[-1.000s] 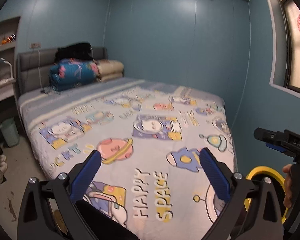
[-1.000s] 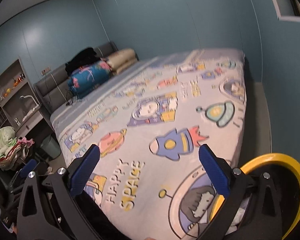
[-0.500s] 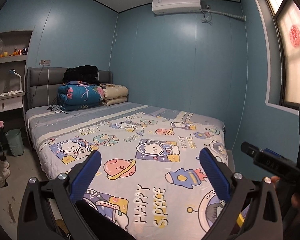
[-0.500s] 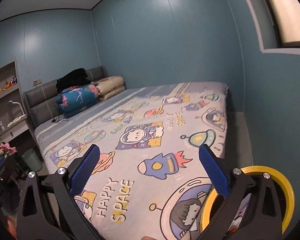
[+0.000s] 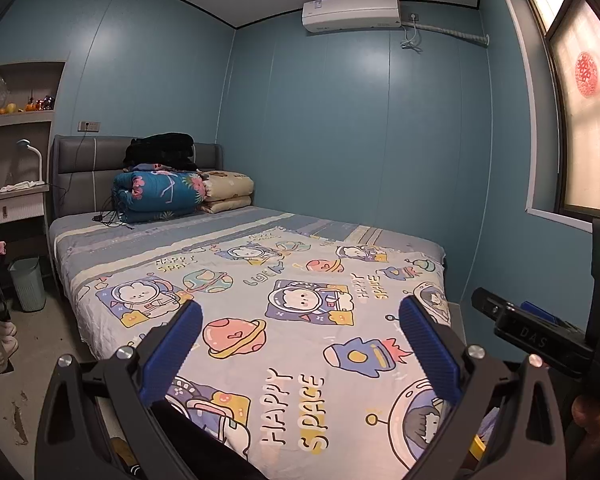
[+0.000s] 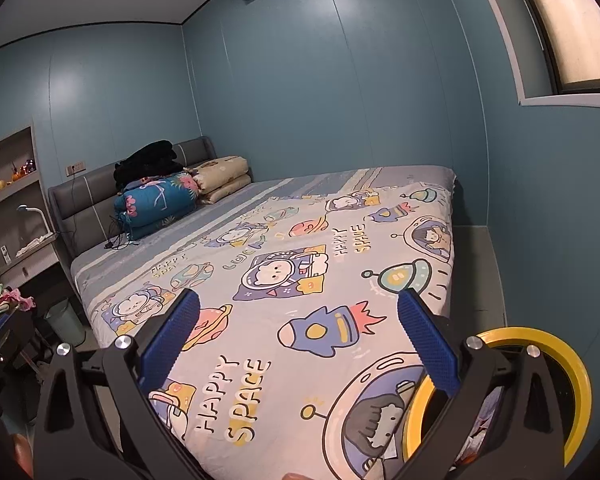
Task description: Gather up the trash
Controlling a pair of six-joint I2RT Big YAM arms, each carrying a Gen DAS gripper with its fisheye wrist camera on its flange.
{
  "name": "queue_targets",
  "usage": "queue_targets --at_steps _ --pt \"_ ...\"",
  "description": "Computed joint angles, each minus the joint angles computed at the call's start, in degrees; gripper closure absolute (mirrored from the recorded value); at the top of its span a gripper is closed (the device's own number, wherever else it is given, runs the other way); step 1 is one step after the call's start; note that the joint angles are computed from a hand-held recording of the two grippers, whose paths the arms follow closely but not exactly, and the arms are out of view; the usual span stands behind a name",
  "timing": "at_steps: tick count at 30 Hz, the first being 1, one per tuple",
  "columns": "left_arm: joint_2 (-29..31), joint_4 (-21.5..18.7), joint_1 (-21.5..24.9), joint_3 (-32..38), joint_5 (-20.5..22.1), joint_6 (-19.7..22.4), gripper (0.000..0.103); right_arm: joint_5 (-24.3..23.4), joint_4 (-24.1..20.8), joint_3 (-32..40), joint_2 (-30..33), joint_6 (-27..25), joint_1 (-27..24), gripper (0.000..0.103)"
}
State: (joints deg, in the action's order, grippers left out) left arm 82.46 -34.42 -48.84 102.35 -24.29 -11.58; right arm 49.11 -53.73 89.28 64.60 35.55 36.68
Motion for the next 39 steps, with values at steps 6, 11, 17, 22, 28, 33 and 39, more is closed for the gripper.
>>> queue_targets --at_steps 6,11,17,22,28,33,39 --pt "0.0 0.6 -0.4 -0.4 -0.5 0.6 0.008 1.2 0.2 -0.2 -0.1 0.0 0.6 0.008" --pt "0.1 0.1 -0.4 -0.4 -0.3 0.2 0.008 0.4 -0.7 0.1 0.1 0.9 0.3 0.008" --pt "0.1 0.0 -0.3 -0.3 0.1 0.2 0.008 -0.2 -1.0 0.1 0.2 1.4 0.1 0.008" --pt "0.0 -0.1 -0.2 -0.3 0.7 0.3 0.008 -0.5 -1.2 0.2 0.3 1.8 0.0 0.008" --pt "-0.1 -0.1 -0.2 -0.6 0.6 0.3 0.008 -1.0 -1.7 0.2 0.4 2.5 -0.3 0.008" --pt "0.4 -0.6 -0.1 0.0 0.8 0.1 0.008 -1.5 -1.8 0.0 0.3 2.9 -0.6 0.008" --pt "0.6 -0.8 -0.1 0.2 1.0 0.0 0.008 -2.3 -1.9 -0.3 0.3 3.6 -1.1 0.008"
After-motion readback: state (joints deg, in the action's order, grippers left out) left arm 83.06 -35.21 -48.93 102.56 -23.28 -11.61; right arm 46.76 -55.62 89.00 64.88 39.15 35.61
